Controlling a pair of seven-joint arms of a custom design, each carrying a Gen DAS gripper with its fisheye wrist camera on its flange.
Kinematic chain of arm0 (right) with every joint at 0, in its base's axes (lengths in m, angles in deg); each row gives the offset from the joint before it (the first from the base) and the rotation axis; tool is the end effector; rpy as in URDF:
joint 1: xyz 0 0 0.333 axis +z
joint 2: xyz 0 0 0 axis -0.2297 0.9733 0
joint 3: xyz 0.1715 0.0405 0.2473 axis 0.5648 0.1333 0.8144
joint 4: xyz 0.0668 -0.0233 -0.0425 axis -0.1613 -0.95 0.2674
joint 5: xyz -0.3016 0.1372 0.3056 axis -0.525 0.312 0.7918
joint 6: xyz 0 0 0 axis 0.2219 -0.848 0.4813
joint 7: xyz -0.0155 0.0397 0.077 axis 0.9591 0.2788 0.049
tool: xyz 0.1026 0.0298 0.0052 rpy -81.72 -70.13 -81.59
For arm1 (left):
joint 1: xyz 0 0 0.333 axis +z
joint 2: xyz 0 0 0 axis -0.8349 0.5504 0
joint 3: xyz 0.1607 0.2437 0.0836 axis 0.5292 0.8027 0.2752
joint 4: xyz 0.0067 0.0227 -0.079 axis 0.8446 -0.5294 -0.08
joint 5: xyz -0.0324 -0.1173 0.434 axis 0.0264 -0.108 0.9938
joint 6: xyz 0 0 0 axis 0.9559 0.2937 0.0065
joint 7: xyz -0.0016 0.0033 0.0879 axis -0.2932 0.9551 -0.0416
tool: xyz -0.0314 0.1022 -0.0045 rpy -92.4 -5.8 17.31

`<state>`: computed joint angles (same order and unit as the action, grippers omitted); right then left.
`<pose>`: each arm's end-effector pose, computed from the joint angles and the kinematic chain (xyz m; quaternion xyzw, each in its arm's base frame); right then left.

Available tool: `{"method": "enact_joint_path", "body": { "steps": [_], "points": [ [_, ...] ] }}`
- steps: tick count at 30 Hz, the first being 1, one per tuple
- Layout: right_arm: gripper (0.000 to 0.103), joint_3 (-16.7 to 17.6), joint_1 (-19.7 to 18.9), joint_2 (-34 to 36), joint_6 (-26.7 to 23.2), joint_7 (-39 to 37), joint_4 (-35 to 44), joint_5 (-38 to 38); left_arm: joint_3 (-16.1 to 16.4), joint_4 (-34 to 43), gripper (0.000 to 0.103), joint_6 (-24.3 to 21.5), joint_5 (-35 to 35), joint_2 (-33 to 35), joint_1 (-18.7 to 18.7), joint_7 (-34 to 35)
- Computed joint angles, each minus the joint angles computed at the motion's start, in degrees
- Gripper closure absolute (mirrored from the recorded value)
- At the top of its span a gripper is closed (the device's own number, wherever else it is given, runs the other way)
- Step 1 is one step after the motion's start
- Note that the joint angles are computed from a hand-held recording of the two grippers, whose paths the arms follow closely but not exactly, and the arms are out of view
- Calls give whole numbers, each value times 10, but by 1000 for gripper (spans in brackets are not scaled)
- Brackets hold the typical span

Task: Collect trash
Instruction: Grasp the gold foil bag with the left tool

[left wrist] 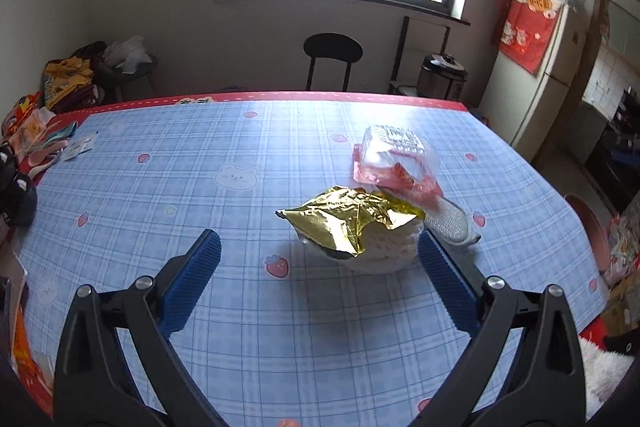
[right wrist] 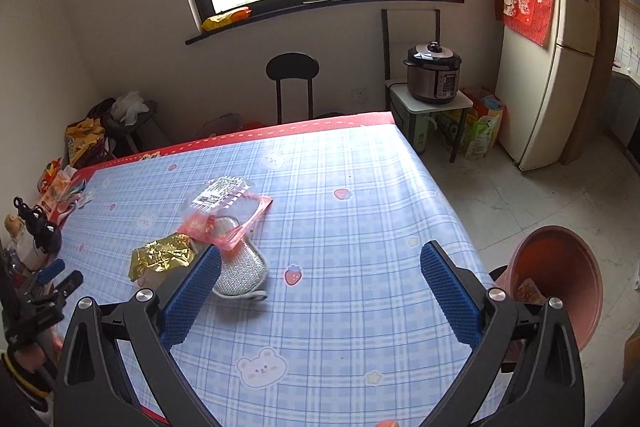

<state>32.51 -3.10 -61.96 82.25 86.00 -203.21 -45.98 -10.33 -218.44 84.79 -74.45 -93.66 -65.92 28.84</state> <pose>0.4985 0.1477 0.5431 -0.5645 0.7383 -0.2350 0.2847 0.5229 -0.1144 0.4769 -0.5466 0.7369 -0.3352 0.2142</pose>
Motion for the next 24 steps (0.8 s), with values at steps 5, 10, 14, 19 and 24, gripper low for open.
{"method": "enact_joint_path", "body": {
  "steps": [5, 10, 14, 19, 24],
  "points": [
    [5, 18, 1, 42, -25, 28, 28, -17, 9, 41, 6, 27, -11, 82, -28, 119],
    [5, 13, 18, 61, -28, 39, 31, -5, -19, 100, 6, 16, 43, 159, 9, 103],
    [5, 5, 32, 73, -31, 25, 33, 12, -28, 127, 7, 8, 77, 189, 23, 103],
    [5, 3, 38, 79, -37, 16, 37, 22, -34, 131, 13, 3, 104, 203, 30, 118],
    [5, -4, 45, 86, -39, -5, 40, 40, -38, 142, 33, -13, 54, 208, 34, 155]
  ]
}}
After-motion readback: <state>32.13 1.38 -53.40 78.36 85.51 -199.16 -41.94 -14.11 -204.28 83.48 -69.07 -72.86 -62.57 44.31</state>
